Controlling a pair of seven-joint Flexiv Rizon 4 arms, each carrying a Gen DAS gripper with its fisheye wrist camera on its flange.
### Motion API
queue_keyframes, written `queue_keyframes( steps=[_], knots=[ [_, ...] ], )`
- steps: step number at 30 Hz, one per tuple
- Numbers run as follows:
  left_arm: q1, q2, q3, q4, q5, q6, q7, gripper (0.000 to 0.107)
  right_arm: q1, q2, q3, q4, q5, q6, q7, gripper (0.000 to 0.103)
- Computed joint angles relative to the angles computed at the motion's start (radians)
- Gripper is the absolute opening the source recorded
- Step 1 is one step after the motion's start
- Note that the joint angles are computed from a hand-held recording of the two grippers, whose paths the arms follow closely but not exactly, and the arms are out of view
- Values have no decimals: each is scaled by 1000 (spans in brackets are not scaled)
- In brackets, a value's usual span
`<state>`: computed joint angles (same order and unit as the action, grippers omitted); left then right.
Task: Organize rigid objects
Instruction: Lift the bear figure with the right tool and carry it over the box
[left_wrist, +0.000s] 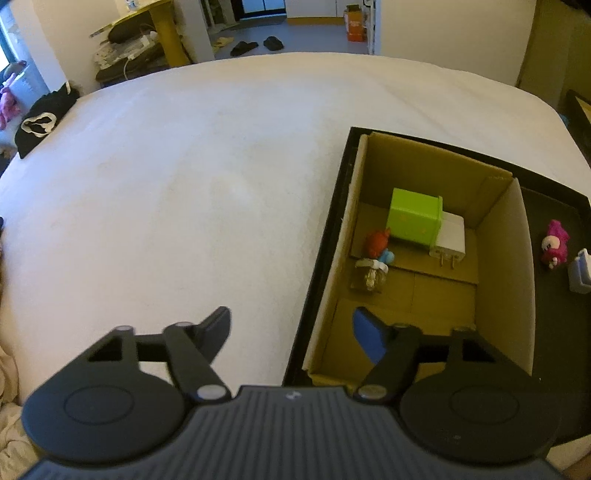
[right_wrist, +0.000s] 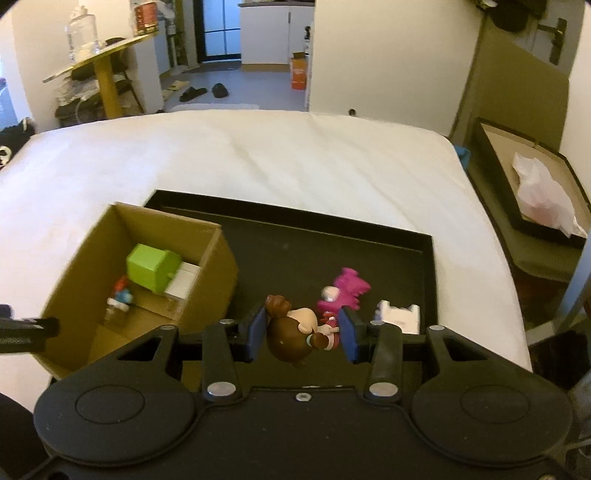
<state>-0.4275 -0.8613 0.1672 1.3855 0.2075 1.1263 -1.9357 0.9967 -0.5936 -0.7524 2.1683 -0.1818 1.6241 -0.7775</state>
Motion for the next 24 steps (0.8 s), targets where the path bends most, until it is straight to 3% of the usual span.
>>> queue_keyframes(
  steps=[8,14,24],
  knots=[
    [49,-1,-57,28,-56,24,63,46,-9,19,34,-60,-89,-73,42,42],
    [79,-7,-95,32,-117,-9,123,29,-34,29,73,-96,-170,-94,91,42],
    [123,-8,-153,64,-200,7,224,14,-118,25,180,-172,-281,-133,170,42]
  ],
)
